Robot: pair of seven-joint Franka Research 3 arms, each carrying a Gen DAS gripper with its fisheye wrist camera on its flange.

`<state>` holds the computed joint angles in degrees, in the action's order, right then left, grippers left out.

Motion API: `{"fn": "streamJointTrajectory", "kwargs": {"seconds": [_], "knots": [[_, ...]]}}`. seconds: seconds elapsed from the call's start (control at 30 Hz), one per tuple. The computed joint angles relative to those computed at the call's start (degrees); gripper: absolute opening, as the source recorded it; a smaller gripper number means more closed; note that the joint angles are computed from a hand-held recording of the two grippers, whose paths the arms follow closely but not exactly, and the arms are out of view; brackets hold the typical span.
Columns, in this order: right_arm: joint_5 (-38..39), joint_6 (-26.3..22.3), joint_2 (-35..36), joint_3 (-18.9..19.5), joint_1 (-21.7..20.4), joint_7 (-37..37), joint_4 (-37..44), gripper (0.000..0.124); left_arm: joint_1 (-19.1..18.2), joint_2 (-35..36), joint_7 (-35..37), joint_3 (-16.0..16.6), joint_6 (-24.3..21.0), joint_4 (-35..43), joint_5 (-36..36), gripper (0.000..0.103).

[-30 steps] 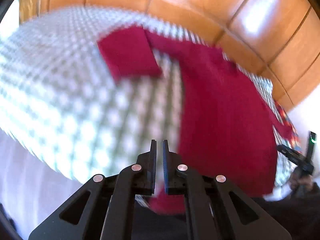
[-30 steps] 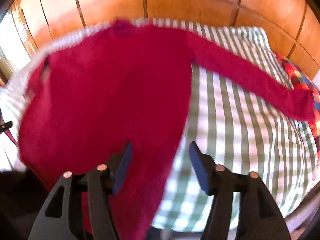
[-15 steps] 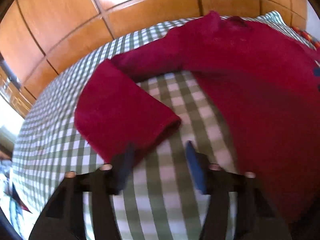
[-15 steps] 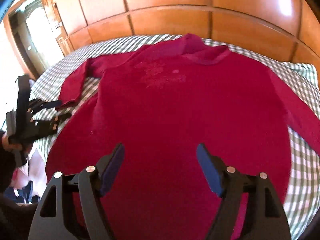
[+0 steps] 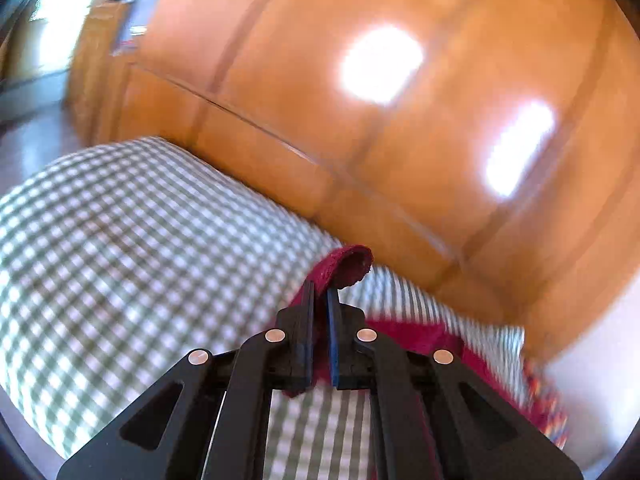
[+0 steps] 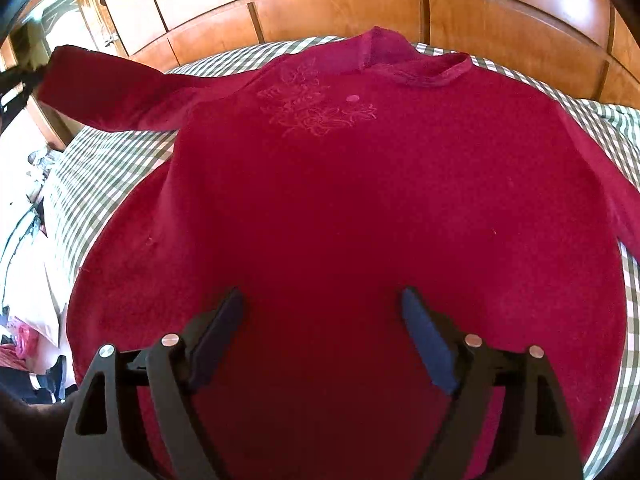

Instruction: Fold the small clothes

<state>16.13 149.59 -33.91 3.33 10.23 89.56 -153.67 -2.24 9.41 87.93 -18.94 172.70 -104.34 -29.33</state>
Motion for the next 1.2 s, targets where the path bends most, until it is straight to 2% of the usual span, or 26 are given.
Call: {"fn": "streamJointTrajectory", "kwargs": {"seconds": [0.07, 0.13, 0.17, 0.2, 0.27, 0.4, 0.5, 0.6, 0.63, 0.67, 0.8, 0.83, 0.9, 0.93, 1.0, 1.1, 1.17, 1.2], "knots": [[0.0, 0.3, 0.1, 0.1, -0.1, 0.2, 0.0, 0.083, -4.9, 2.8, -15.9, 8.6, -2.8, 4.8, 14.6, 0.005], [-0.3, 0.4, 0.1, 0.2, -0.2, 0.3, 0.0, 0.084, -6.8, 7.4, -25.4, 13.3, -8.7, 12.2, 23.0, 0.005], [-0.6, 0.4, 0.2, 0.3, -0.2, 0.2, 0.0, 0.084, -8.8, 9.6, -31.3, 16.6, -13.0, 16.0, 28.7, 0.005], [-0.8, 0.4, 0.2, 0.3, -0.3, 0.1, 0.0, 0.084, -9.0, 12.8, -34.2, 17.9, -16.7, 20.3, 30.9, 0.005], [-0.9, 0.6, 0.3, 0.3, -0.2, 0.1, 0.0, 0.085, -9.5, 16.6, -39.0, 19.6, -22.5, 25.5, 35.5, 0.005], [-1.7, 0.1, 1.0, 0.7, -0.6, 0.5, 0.6, 0.086, -9.0, 25.6, -43.6, 20.4, -34.8, 36.4, 40.6, 0.005], [-2.1, -0.4, 1.5, 0.7, -0.7, 0.7, 1.2, 0.087, -8.5, 28.1, -45.6, 19.6, -41.0, 37.8, 43.4, 0.005], [-2.8, -0.5, 2.0, 1.0, -0.9, 1.0, 1.5, 0.088, -7.8, 28.8, -46.7, 18.4, -45.2, 37.3, 46.2, 0.005], [-3.0, -0.6, 2.0, 1.0, -0.9, 1.0, 1.6, 0.088, -6.9, 28.1, -47.3, 17.8, -46.0, 35.9, 46.0, 0.005], [-3.0, -0.7, 2.1, 0.9, -0.9, 1.1, 1.6, 0.088, -5.4, 26.4, -47.9, 16.7, -44.6, 32.8, 45.3, 0.005], [-3.0, 0.1, 2.2, 0.8, -0.7, 1.1, 1.4, 0.09, -4.4, 17.4, -55.3, 17.8, -41.9, 21.0, 49.7, 0.005], [-3.1, 0.4, 2.1, 1.1, -0.8, 1.4, 1.2, 0.09, -4.1, 14.8, -56.6, 17.6, -40.2, 18.0, 50.8, 0.005], [-3.4, 0.8, 2.1, 1.4, -0.9, 2.0, 1.0, 0.09, -2.7, 10.6, -56.9, 16.3, -33.8, 12.0, 51.6, 0.005], [-3.5, 0.9, 2.1, 1.5, -1.0, 2.3, 1.0, 0.091, -1.8, 8.4, -55.7, 15.1, -29.9, 8.8, 50.6, 0.005], [-3.9, 0.9, 2.2, 1.7, -1.1, 2.9, 1.1, 0.091, -1.2, 6.9, -52.3, 13.1, -26.7, 6.3, 49.0, 0.005], [-4.6, 0.2, 2.2, 2.0, -1.3, 3.7, 1.5, 0.09, -2.3, 9.3, -49.9, 11.6, -26.8, 8.0, 47.7, 0.005], [-4.8, -0.2, 2.2, 1.8, -1.3, 3.9, 1.7, 0.09, -5.5, 11.6, -53.6, 13.2, -33.2, 10.9, 51.3, 0.005], [-4.9, -0.2, 2.1, 1.8, -1.3, 4.0, 1.7, 0.09, -6.8, 13.4, -55.6, 14.1, -38.7, 13.4, 52.7, 0.005]]}}
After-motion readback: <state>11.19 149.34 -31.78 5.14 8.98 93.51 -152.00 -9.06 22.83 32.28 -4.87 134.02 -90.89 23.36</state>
